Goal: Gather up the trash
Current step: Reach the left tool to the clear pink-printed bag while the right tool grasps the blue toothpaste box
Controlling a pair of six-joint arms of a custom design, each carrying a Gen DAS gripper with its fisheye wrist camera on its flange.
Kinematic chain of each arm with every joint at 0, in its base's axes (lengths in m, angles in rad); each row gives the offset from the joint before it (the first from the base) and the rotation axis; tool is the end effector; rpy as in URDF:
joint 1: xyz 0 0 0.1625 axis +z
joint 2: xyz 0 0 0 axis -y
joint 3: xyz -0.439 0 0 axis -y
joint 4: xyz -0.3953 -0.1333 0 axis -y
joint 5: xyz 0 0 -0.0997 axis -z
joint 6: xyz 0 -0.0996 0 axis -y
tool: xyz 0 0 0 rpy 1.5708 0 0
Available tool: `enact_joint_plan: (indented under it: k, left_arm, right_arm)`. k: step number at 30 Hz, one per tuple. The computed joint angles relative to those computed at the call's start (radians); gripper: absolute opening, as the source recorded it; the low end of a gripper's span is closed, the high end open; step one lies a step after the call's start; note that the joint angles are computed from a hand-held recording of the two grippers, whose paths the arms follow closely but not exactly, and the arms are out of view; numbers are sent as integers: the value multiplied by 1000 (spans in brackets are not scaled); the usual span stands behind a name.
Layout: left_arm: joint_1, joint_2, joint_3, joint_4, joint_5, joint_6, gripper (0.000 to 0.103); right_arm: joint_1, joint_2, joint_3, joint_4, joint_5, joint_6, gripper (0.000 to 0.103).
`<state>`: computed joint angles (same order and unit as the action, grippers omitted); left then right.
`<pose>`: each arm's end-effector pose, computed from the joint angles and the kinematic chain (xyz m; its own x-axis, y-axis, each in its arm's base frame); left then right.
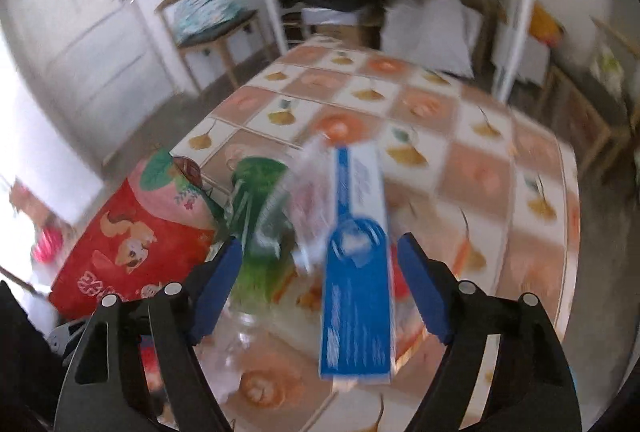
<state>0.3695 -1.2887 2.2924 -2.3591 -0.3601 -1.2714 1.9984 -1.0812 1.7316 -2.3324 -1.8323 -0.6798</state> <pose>-0.3140 -0.3645 0.1951 -0.8530 -0.2189 -0.4739 0.3253 0.4870 -0.8105 0.3595 -0.5294 0.2260 -0.4338 -0.8597 0.2696 -0.8806 0.4679 0.0752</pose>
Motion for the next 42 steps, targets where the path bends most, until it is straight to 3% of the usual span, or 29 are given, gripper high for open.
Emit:
enact_joint_plan:
  k: [4, 7, 11, 14, 21, 25, 30, 34, 37, 40, 42]
  left_arm:
    - [5, 13, 9, -70, -19, 56, 27]
    - [2, 14, 16, -90, -24, 65, 25]
    - [-15, 10, 29, -98, -19, 70, 25]
    - [-21, 13, 34, -113, -26, 79, 25]
    - [-56, 22, 59, -200, -63, 128, 25]
    - [-83, 22, 89, -300, -107, 179, 26]
    - [-122, 7, 124, -386, -173, 218, 40]
    - [-138, 11, 135, -453, -233, 244, 52]
    - [-116, 35, 128, -516, -313, 264, 61]
    - [-88, 67, 97, -497, -375, 245, 62]
    - [-76, 85, 84, -500, -388, 237, 64]
  right_arm:
    - [33, 75, -38, 7, -44, -36, 74]
    - [49, 117, -49, 2, -116, -33, 54]
    - [46, 135, -53, 19, -160, 18, 12]
    - [33, 109, -44, 20, -123, 47, 6]
    - [18, -30, 14, -22, -22, 59, 5]
    - [-31, -181, 59, 56, 126, 95, 5]
    - [-136, -346, 129, 233, 252, 131, 5]
    - [-238, -433, 224, 302, 272, 158, 9]
    - [-305, -438, 266, 327, 271, 218, 10]
    - [-370, -440, 285, 374, 300, 258, 39]
    - [-393, -446, 281, 400, 330, 256, 48]
